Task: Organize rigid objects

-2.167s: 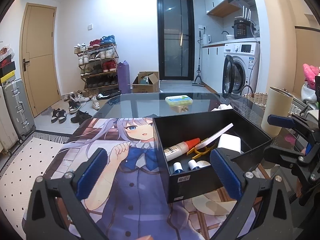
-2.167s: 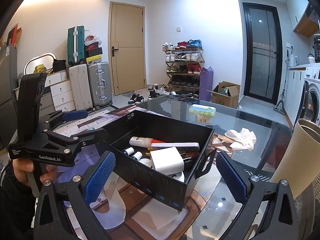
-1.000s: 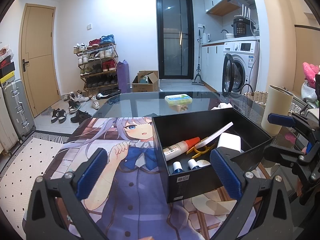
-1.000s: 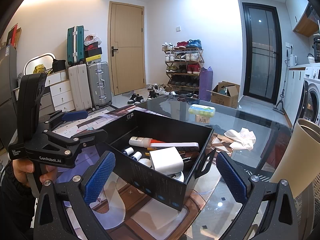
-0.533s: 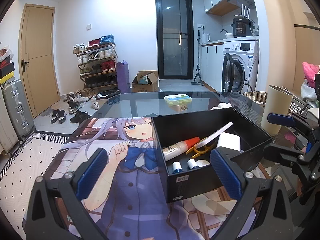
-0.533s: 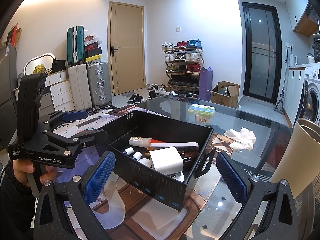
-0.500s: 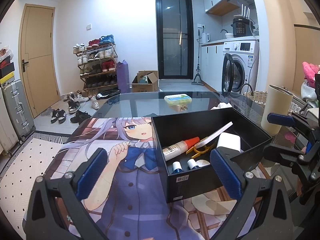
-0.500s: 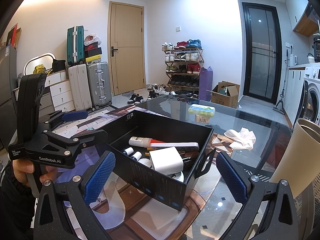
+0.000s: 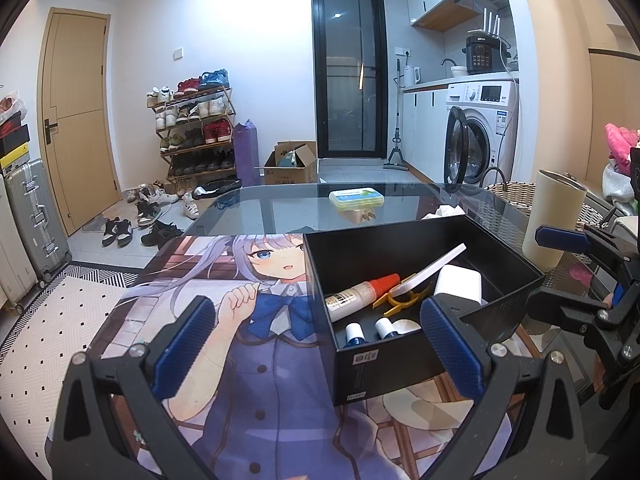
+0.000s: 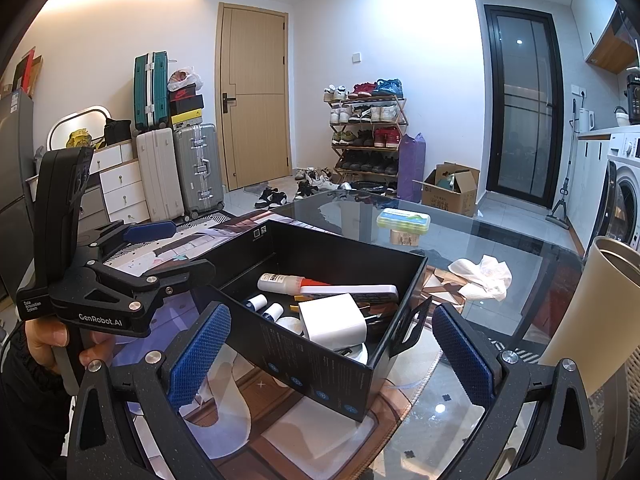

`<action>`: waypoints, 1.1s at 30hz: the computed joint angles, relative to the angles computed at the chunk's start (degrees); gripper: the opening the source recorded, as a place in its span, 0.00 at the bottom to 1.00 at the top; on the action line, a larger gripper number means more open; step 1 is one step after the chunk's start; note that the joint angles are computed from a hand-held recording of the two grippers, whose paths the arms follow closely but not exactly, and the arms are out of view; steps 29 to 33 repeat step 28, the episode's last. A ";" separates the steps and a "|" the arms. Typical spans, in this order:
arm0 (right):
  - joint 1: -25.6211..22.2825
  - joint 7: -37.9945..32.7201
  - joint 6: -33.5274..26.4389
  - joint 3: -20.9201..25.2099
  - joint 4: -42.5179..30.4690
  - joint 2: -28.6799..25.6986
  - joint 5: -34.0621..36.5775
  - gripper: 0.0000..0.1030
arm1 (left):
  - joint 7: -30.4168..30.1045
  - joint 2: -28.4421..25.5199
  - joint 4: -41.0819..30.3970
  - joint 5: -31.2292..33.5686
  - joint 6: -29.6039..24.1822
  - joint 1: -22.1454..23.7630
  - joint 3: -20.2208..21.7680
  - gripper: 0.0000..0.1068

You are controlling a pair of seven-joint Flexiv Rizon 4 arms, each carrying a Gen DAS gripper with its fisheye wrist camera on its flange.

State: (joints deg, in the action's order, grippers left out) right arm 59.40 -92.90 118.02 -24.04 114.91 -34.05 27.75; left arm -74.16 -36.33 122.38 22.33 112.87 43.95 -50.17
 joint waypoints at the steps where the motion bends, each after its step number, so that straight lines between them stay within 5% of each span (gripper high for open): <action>1: 0.00 -0.01 0.00 0.01 0.00 0.00 0.01 0.99 | -0.01 0.01 0.01 0.03 0.00 0.05 -0.04 0.96; 33: -0.07 -0.02 -0.11 -0.01 -0.05 -0.06 0.08 0.99 | -0.19 0.08 0.22 0.26 1.38 -0.42 1.05 0.96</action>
